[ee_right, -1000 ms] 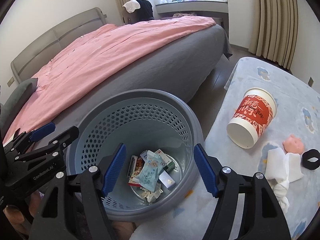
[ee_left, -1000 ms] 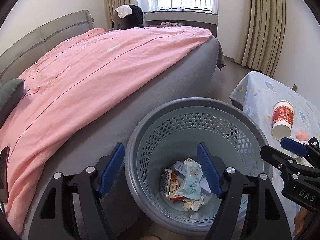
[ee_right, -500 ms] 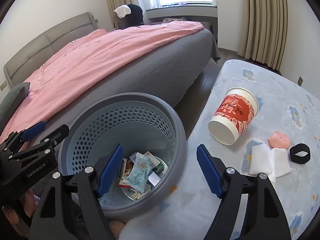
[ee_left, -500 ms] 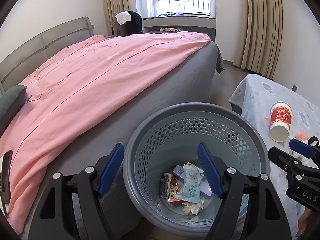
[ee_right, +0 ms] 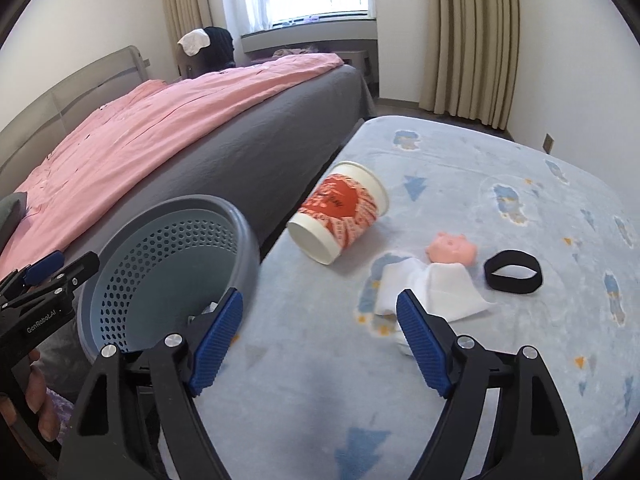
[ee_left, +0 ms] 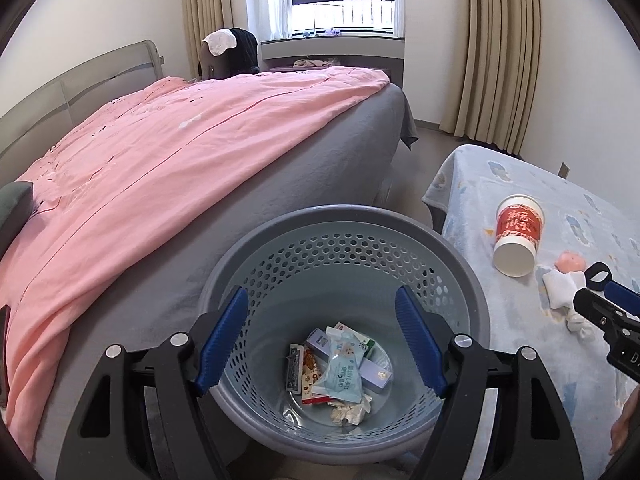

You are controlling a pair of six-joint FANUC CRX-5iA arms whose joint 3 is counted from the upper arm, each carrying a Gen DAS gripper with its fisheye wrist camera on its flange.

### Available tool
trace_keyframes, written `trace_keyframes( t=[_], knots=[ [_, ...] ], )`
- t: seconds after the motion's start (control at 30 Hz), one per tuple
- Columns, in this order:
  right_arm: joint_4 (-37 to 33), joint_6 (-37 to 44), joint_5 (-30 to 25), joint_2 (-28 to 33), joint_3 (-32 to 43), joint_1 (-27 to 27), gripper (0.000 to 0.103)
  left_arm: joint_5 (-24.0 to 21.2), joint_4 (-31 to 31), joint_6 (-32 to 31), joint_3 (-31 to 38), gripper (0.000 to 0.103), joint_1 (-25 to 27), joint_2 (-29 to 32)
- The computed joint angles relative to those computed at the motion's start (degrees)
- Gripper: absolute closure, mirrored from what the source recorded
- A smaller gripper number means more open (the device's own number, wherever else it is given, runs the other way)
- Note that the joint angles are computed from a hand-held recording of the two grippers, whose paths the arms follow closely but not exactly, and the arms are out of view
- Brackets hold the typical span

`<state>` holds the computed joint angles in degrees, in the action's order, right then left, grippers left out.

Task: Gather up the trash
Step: 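Move both open tools back to the table toward the tissue and black band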

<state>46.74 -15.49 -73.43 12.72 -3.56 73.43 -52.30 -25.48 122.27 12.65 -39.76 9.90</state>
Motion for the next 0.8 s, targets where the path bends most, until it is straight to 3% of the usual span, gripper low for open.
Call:
trace_keyframes(
  t=[0.43,0.63,0.8],
  knots=[
    [-2.96,-7.45,-9.63,-10.35,-10.61,2.28,0.023,1.51,2.59,-2.64,3.87,0.030,-4.57,3.84],
    [-4.10,-8.53,-9.93,-12.59,-13.61,1.54,0.021,1.60,3.54,-3.99,5.80,0.030,-6.30,5.89],
    [-4.22,-8.58,-6.73,-13.25,-15.30,-0.88,0.021,0.74,3.59,-4.60,7.64,0.030,-7.44,7.82]
  ],
)
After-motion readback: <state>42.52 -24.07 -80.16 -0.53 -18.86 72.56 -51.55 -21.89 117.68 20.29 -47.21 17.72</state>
